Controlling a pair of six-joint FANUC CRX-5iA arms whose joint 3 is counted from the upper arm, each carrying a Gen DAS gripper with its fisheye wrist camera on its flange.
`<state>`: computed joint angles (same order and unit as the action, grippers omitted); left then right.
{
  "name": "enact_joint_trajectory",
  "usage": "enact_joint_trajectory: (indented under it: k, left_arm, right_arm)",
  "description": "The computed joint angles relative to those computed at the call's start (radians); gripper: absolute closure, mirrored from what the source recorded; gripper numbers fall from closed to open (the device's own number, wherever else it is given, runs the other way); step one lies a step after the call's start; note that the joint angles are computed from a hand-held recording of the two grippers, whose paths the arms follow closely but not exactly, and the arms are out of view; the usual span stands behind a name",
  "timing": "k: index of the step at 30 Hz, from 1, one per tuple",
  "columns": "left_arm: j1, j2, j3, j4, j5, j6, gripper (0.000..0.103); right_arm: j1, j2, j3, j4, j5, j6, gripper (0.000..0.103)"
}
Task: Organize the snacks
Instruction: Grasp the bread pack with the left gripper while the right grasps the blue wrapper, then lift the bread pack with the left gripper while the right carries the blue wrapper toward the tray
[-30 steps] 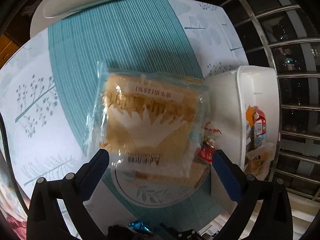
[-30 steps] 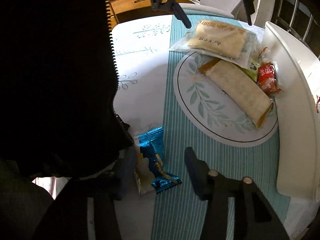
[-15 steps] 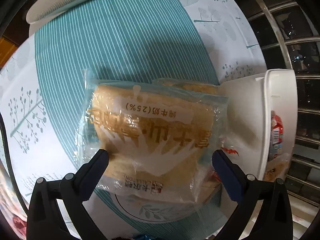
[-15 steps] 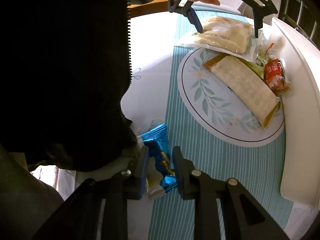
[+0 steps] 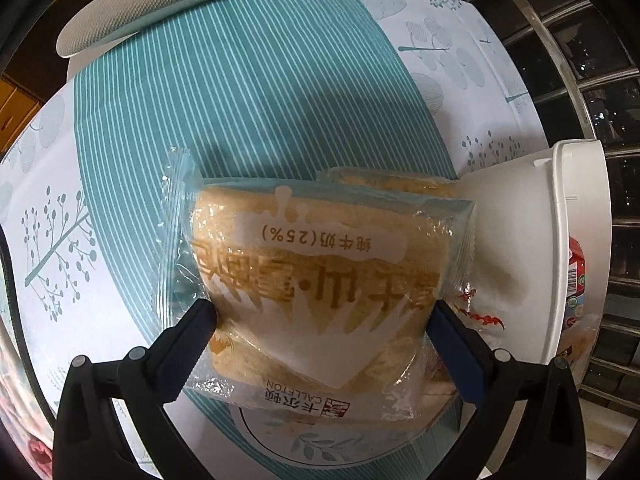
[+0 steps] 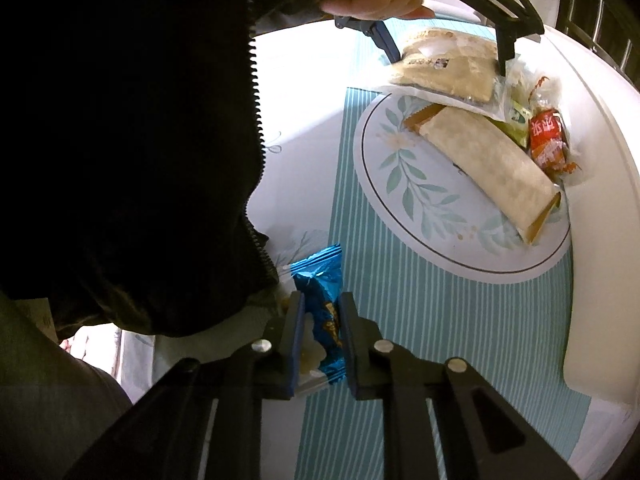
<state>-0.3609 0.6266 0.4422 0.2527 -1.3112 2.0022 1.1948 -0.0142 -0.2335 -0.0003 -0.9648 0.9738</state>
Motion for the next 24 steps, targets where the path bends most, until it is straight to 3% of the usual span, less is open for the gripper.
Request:
enact_joint_trajectory:
  k: [10,18,24]
  left_arm:
    - [-0.022,-0.153,-0.217,-0.048,0.220,-0.040,0.000]
    - [-0.044,-0.202,-0.271,-0.084,0.231,-0.030,0.000]
    - [-0.059,-0.294,-0.384,-0.105,0.238,0.003,0.002]
  right_arm:
    - [-0.025,-0.034,0.001,-0.036,-0.061,-0.070,0.090]
    - [-0.027,-0.106,-0.039,-0.028,-0.100,-0.199,0.092]
    - [-0.026,-0.177,-0.069,-0.022,-0.100,-0.288,0.093]
